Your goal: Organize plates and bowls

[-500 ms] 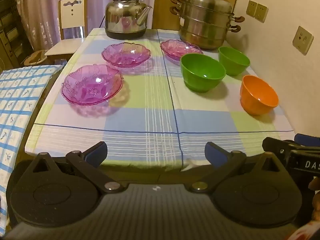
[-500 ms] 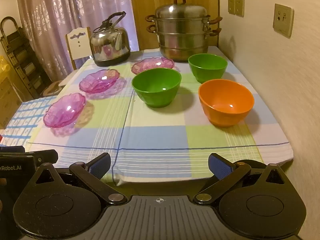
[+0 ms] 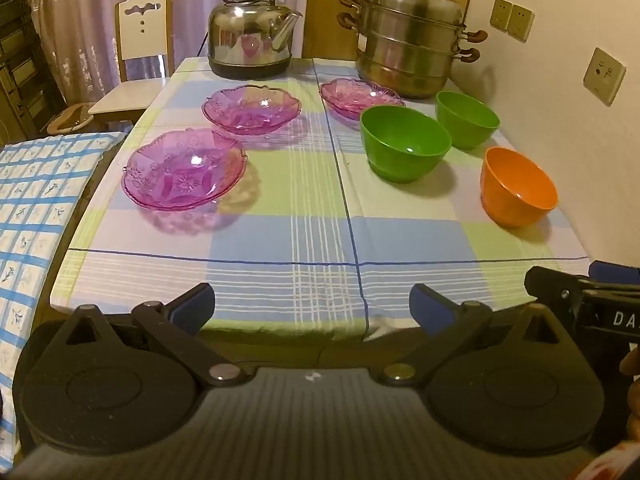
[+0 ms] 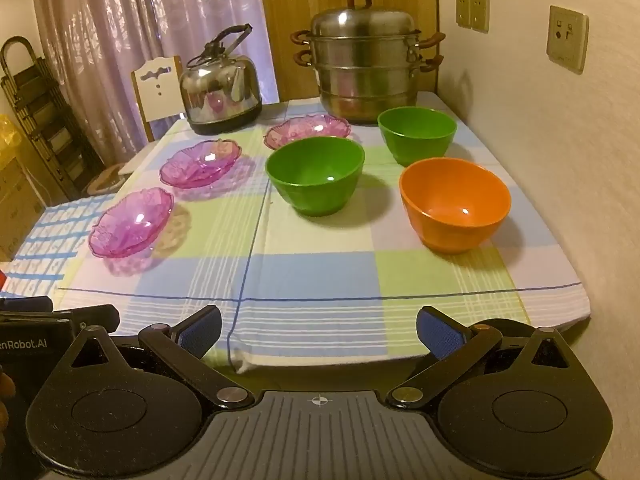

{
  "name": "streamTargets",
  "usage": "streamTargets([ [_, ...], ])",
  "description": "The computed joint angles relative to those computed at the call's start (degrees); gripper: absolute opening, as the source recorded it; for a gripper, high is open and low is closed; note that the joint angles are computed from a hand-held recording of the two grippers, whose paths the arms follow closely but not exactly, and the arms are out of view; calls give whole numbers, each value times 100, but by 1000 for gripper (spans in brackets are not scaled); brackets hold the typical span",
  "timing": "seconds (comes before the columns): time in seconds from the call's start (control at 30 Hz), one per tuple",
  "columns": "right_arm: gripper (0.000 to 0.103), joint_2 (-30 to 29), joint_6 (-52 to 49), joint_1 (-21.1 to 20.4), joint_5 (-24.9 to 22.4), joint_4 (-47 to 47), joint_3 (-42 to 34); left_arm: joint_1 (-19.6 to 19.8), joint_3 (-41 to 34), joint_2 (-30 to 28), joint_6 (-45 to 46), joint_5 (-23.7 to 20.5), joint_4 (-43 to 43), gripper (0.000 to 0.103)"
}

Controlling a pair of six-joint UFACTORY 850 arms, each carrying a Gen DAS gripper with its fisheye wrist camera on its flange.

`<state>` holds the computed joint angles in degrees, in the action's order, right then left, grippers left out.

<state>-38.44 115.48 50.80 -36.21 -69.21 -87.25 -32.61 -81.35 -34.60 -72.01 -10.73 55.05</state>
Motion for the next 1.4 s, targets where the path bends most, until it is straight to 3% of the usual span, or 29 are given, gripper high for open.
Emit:
streamTargets([
  [1.4,103,-14,99,2,19,-18,-13,-9,-28,-16,49,56,-82,103],
])
